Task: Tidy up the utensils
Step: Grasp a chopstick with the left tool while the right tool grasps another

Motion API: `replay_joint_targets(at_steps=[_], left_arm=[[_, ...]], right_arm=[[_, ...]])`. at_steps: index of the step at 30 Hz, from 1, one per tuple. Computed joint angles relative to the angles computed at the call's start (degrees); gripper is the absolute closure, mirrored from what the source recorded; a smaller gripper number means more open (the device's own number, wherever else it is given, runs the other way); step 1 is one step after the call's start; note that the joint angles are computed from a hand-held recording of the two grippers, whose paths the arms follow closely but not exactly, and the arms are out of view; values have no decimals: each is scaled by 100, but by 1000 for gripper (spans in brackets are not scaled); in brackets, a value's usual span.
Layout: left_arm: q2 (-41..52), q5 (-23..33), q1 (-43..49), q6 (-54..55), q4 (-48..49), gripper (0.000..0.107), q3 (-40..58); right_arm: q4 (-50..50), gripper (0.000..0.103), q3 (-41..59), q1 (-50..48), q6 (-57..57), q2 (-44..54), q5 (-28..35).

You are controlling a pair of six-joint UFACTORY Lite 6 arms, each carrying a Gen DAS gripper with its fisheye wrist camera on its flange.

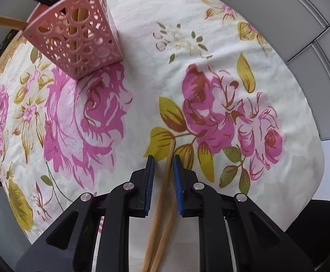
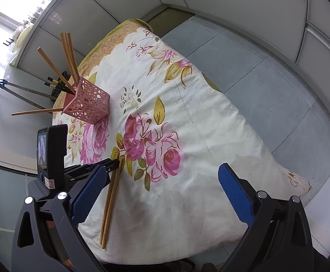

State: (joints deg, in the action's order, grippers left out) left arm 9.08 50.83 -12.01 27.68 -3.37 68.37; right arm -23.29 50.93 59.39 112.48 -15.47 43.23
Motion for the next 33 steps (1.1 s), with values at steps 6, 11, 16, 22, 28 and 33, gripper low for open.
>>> replay_joint_targets(at_steps=[6, 11, 16, 22, 28, 33], left_arm=[[-450, -416, 188, 422, -337, 103, -563], [-972, -451, 895, 1242, -1184, 103, -1014], [-1513, 164, 1879, 2246, -1953, 103, -1016], [-1995, 825, 3008, 3140, -2572, 103, -791], [-2161, 980, 3273, 3325, -2899, 103, -683], [-2089, 1119, 3653, 3647, -3090, 103, -609]], right_arm=[[194, 7, 145, -43, -173, 269, -145], [429, 7, 487, -98, -490, 786, -271], [750, 8, 1074, -230, -984, 1590, -411], [1160, 31, 2204, -437, -1650, 2806, -368], [1210, 39, 4222, -400, -2014, 4585, 565], [1184, 39, 5669, -330, -2109, 5734, 1402]])
